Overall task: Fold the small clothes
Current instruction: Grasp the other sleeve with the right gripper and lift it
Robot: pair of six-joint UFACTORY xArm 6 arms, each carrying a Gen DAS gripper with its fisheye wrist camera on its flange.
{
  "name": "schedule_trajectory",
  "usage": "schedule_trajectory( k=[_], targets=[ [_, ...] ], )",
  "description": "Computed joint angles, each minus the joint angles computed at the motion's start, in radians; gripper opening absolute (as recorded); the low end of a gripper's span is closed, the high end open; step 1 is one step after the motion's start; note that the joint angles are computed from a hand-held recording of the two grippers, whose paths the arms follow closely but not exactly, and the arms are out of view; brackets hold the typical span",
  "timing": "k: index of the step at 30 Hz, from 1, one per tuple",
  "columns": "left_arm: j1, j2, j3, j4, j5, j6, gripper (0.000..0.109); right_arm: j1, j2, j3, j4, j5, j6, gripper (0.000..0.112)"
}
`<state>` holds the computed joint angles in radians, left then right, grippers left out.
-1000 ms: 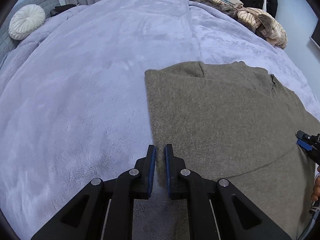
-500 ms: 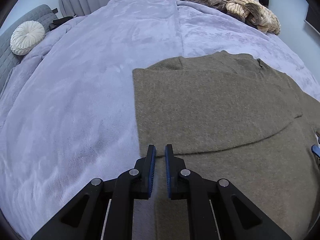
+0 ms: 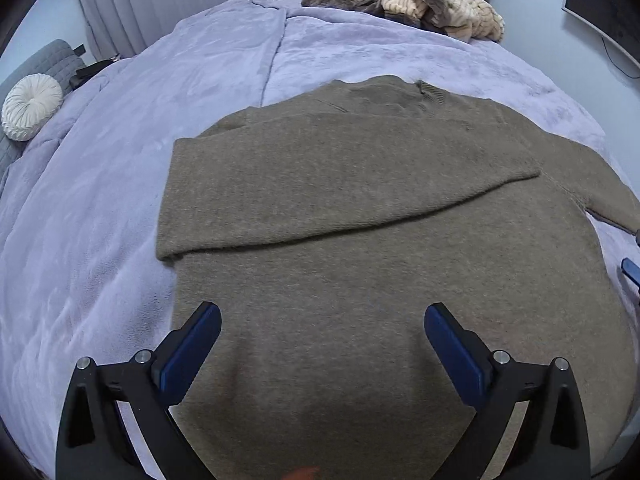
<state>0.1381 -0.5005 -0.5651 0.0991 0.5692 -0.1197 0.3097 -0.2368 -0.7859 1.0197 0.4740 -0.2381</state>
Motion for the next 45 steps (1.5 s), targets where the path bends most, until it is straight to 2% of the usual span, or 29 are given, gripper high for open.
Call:
schedule_trajectory(
  k=[4, 8, 13, 17, 20, 21, 22, 24, 26, 30, 35, 40, 44, 45],
  targets=[
    [-0.044, 0.029, -0.027, -0.05, 0.018, 0.001, 0.102, -0.082, -0.051, 0.032, -0.043, -0.058, 0.044, 0.061],
    [-0.09, 0.053, -0.057, -0.085, 0.046, -0.015, 0.102, -0.21, -0.078, 0.062, -0.083, -0.121, 0.139, 0.061],
    [-0.156, 0.088, -0.102, -0.062, 0.039, -0.082, 0.102, -0.348, -0.029, 0.029, 0.117, -0.104, 0.067, 0.061],
    [-0.204, 0.119, -0.142, -0.046, 0.03, -0.113, 0.102, -0.363, 0.054, -0.046, 0.14, -0.126, 0.017, 0.061],
    [-0.22, 0.13, -0.162, -0.044, 0.027, -0.117, 0.102, -0.371, 0.107, -0.103, 0.283, -0.137, -0.056, 0.059],
    [-0.223, 0.13, -0.163, -0.04, 0.023, -0.12, 0.102, -0.38, 0.12, -0.118, 0.349, -0.121, -0.097, 0.043],
    [-0.223, 0.129, -0.163, -0.032, 0.02, -0.125, 0.102, -0.391, 0.135, -0.137, 0.412, -0.091, -0.143, 0.02],
    [-0.218, 0.13, -0.163, -0.01, 0.015, -0.141, 0.102, -0.408, 0.143, -0.152, 0.47, -0.045, -0.206, 0.009],
    [-0.205, 0.132, -0.16, 0.005, 0.007, -0.153, 0.102, -0.393, 0.149, -0.177, 0.508, -0.011, -0.288, 0.009],
    [-0.163, 0.116, -0.14, -0.01, -0.006, -0.141, 0.102, -0.329, 0.154, -0.257, 0.496, 0.065, -0.423, 0.009],
    [-0.078, 0.08, -0.099, -0.075, -0.029, -0.102, 0.102, -0.153, 0.232, -0.435, 0.31, 0.141, -0.476, 0.009],
    [0.024, 0.054, -0.065, -0.153, -0.048, -0.046, 0.102, 0.073, 0.419, -0.645, 0.021, 0.208, -0.39, 0.009],
    [0.103, 0.043, -0.046, -0.225, -0.07, 0.012, 0.102, 0.196, 0.63, -0.816, -0.176, 0.279, -0.221, 0.01],
    [0.124, 0.042, -0.044, -0.256, -0.074, 0.037, 0.102, 0.215, 0.672, -0.845, -0.249, 0.285, -0.14, 0.016]
  ],
)
